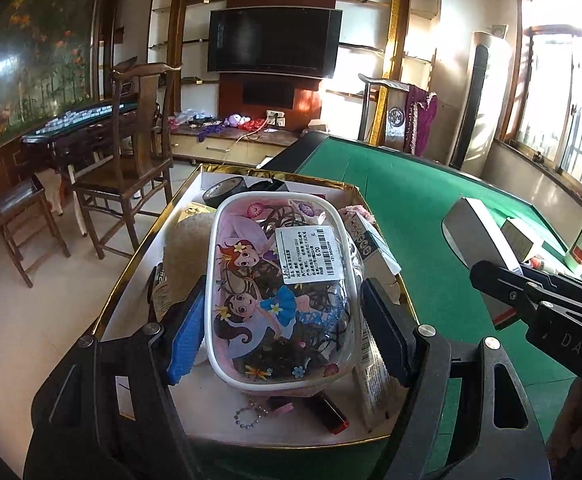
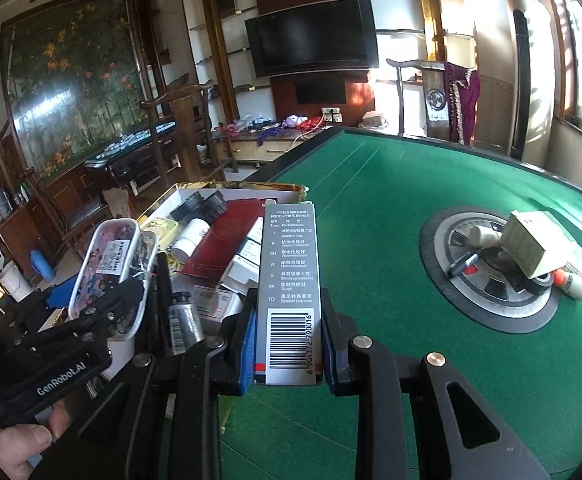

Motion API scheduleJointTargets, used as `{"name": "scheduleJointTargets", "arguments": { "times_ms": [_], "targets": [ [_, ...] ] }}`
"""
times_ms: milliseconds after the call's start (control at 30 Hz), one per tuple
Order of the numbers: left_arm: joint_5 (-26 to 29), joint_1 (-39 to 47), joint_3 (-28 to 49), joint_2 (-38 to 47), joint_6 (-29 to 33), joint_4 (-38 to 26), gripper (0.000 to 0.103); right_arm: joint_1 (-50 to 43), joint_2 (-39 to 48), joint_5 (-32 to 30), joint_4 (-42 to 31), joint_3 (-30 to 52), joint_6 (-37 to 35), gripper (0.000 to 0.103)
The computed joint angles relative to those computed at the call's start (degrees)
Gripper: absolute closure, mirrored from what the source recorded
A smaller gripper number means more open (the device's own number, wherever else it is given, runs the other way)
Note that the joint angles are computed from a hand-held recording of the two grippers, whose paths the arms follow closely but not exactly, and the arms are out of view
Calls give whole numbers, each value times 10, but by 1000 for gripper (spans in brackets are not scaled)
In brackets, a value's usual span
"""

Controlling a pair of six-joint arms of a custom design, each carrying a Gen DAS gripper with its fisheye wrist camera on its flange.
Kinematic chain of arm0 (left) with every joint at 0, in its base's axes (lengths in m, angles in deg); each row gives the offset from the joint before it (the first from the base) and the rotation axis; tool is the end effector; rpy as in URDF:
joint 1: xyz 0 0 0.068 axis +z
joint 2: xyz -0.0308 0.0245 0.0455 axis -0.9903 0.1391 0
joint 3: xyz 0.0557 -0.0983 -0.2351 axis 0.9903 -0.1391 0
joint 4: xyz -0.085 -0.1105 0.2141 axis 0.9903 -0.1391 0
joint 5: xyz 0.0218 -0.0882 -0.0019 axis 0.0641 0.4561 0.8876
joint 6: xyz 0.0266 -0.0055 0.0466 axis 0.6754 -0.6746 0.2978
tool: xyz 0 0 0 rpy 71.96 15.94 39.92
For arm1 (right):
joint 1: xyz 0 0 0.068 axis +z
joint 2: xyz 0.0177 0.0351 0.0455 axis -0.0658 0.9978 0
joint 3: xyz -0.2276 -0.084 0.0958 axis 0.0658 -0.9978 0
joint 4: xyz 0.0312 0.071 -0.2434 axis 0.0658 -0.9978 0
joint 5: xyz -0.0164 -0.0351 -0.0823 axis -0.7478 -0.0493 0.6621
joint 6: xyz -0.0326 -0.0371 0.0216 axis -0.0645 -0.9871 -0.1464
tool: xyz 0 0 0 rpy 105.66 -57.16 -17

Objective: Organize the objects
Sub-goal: 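Carry the cartoon plastic box and barcoded box over the white tray with both tools, then open both tools to drop the cartoon box and barcoded box into the tray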

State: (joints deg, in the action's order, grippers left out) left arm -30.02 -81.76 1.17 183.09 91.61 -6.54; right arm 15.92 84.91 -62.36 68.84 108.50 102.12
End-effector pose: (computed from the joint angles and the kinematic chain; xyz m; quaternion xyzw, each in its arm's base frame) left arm 0.3232 -0.0106 0.0624 0.1254 0.8719 -0.1257 0.4564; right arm 0.2943 0.0946 0.0769 0.0814 0.8919 0.0325 0.4437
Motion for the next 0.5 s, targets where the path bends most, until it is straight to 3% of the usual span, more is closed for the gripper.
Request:
{"name": "scheduleJointTargets", "arguments": {
  "times_ms": [267,500],
  "targets": [
    [33,21,13,11,27,-20,29,22,62,-19,-86,130,-18,77],
    [26,12,36,40,61,-49,29,-9,137,-76,-189,275,-30,77]
  ]
}}
